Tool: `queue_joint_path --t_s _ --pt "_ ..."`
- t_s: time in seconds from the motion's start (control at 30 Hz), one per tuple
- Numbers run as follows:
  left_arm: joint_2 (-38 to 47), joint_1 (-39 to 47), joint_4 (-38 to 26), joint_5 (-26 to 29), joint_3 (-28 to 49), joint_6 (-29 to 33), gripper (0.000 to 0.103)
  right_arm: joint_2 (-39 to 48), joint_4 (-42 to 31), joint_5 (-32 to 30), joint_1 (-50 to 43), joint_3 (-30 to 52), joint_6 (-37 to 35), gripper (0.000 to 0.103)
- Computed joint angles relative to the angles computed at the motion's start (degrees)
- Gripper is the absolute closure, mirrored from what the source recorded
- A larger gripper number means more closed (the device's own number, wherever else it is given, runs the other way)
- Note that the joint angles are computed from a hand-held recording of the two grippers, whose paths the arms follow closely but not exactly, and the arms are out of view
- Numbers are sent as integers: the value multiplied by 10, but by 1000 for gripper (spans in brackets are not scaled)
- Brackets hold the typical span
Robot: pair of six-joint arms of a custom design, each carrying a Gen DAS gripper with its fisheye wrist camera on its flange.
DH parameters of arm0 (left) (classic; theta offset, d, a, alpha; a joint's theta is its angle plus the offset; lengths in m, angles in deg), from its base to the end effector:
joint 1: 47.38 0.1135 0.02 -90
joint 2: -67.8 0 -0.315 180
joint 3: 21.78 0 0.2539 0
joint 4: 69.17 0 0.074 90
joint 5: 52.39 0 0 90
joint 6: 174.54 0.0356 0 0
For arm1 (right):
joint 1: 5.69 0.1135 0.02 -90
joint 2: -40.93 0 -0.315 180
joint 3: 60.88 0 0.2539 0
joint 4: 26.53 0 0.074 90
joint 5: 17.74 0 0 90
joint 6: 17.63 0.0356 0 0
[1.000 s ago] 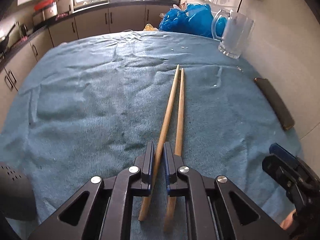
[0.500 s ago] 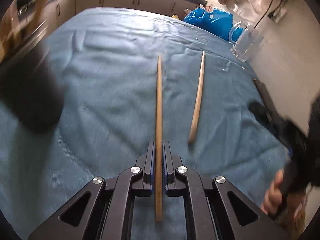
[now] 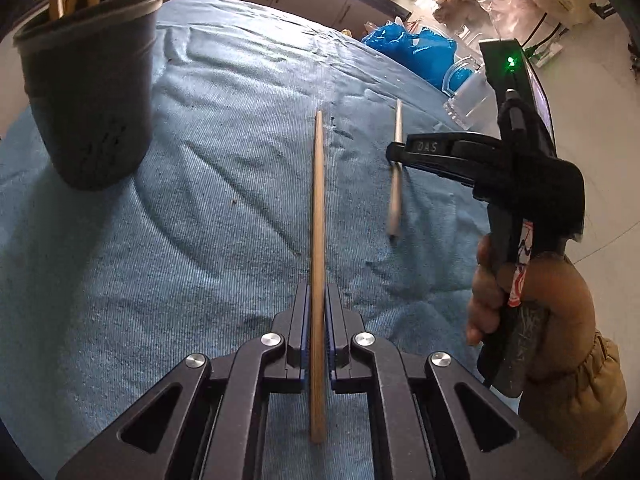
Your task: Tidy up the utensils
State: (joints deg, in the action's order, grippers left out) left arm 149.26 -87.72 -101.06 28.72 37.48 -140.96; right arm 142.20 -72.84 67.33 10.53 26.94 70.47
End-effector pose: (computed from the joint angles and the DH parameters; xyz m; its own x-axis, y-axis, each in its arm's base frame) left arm 0.2111 -0.1721 0.2407 -0.8167 -0.3863 -0.4287 -0.1988 0.8858 -0.4194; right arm 0.3675 0.1101 0.2688 -0.8185 -0.2725 -0.5058 -0.3472 0.9360 0.0575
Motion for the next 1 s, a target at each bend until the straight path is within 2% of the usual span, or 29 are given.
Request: queue_joint_path --t_s 0.2,0.37,0.53,0.57,0.6,0.63,0.67,0.73,0.8,0.9,1.0 --pt "-19 -23 -25 -3 -7 -21 96 -28 -45 -10 -20 -16 -12 95" --pt "-33 -69 -49 -12 -12 -59 96 -122 -79 -33 -62 -104 -57 95" --pt "-64 -108 -63 -9 -26 -100 96 -224 -139 -71 -144 -184 -145 93" --pt "-71 -112 -69 -10 -24 -103 96 -240 -143 -80 -158 -195 -163 90" --pt "-79 -116 -75 -15 -23 -106 96 -252 -152 -95 -176 -200 -184 75" --pt "-90 -122 -86 -25 -21 -109 96 -254 -168 -111 -191 -197 -204 54" --pt "-93 -125 -91 -33 -17 -110 96 -256 -177 -120 -199 -194 -214 48" --pt "-106 -125 -114 -54 -6 -109 94 -271 -173 -125 -204 -193 -224 47" --pt "-103 -111 -137 -64 16 -91 84 -270 -170 -131 -204 -184 -230 47" --pt "-62 -72 -163 -60 62 -33 82 -241 -160 -142 -193 -158 -217 47" --pt "-3 -32 -154 -51 106 35 82 -195 -133 -135 -174 -135 -189 50"
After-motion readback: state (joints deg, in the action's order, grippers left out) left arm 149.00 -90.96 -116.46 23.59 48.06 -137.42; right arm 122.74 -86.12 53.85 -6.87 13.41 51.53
